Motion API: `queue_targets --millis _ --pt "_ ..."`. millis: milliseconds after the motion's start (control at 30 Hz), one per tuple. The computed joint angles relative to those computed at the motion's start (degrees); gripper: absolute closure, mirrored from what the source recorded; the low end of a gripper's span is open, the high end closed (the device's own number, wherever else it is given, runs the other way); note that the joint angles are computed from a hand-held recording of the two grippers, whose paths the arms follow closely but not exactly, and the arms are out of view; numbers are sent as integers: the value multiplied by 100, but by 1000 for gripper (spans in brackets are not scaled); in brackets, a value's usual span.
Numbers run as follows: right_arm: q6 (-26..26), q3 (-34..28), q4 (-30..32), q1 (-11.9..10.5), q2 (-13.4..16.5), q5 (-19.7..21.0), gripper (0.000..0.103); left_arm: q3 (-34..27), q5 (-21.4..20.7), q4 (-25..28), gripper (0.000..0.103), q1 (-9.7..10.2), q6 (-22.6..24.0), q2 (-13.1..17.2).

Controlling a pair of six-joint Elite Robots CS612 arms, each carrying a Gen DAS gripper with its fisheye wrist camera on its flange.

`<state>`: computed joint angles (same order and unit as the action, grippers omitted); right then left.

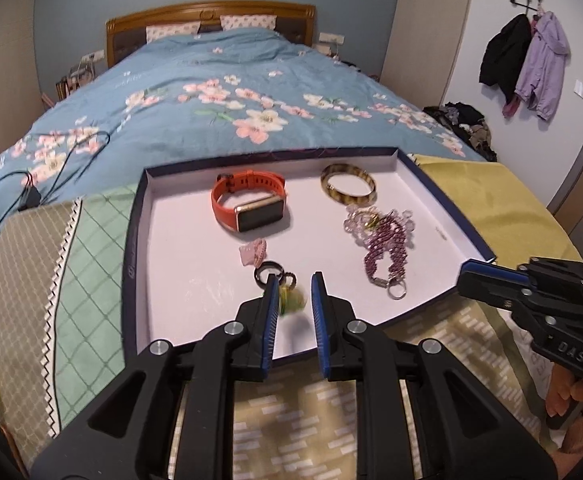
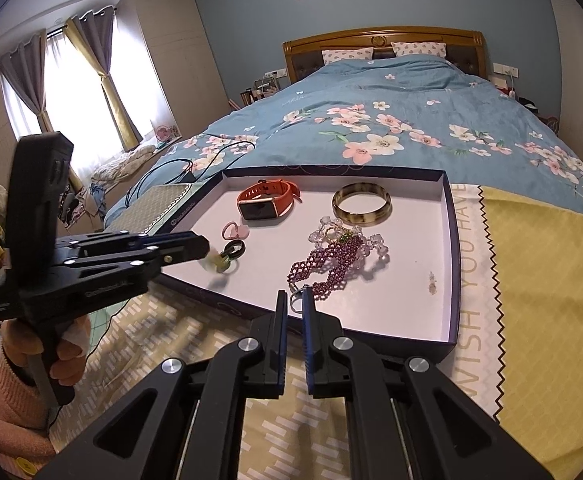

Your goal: Organize jewelry

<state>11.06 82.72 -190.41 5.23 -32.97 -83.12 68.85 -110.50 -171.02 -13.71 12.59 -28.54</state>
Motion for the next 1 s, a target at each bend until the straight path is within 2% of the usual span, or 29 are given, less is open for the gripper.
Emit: queue_targets --millis 100,200,300,367,467,533,600,700,767,833,1000 --pt "30 11 -3 -4 0 20 97 -36 45 51 83 -8 5 33" --pt "54 11 0 -7 3 38 96 -16 69 -31 75 -14 -7 37" --pt "50 12 -10 -3 4 42 92 74 68 -216 66 -13 -36 4" --pt "64 11 -28 3 5 17 84 169 71 -380 59 -3 -93 -42" --pt "107 23 -61 6 3 -3 83 300 66 -604 55 12 -170 -105" --pt "121 17 -62 12 9 -32 82 405 77 -774 47 19 -202 -152" --pt "156 20 -85 19 13 -68 77 499 88 -936 44 24 -226 -193" --pt "186 32 -119 31 11 -125 66 665 110 -1189 31 41 -295 -264" --pt "211 44 -136 35 7 -124 61 769 90 -1315 30 53 -311 -310" --pt "212 59 -153 42 1 -126 58 880 134 -1481 18 64 -357 -350" --pt "204 112 -260 74 -11 -218 45 1101 257 -1794 13 89 -437 -432"
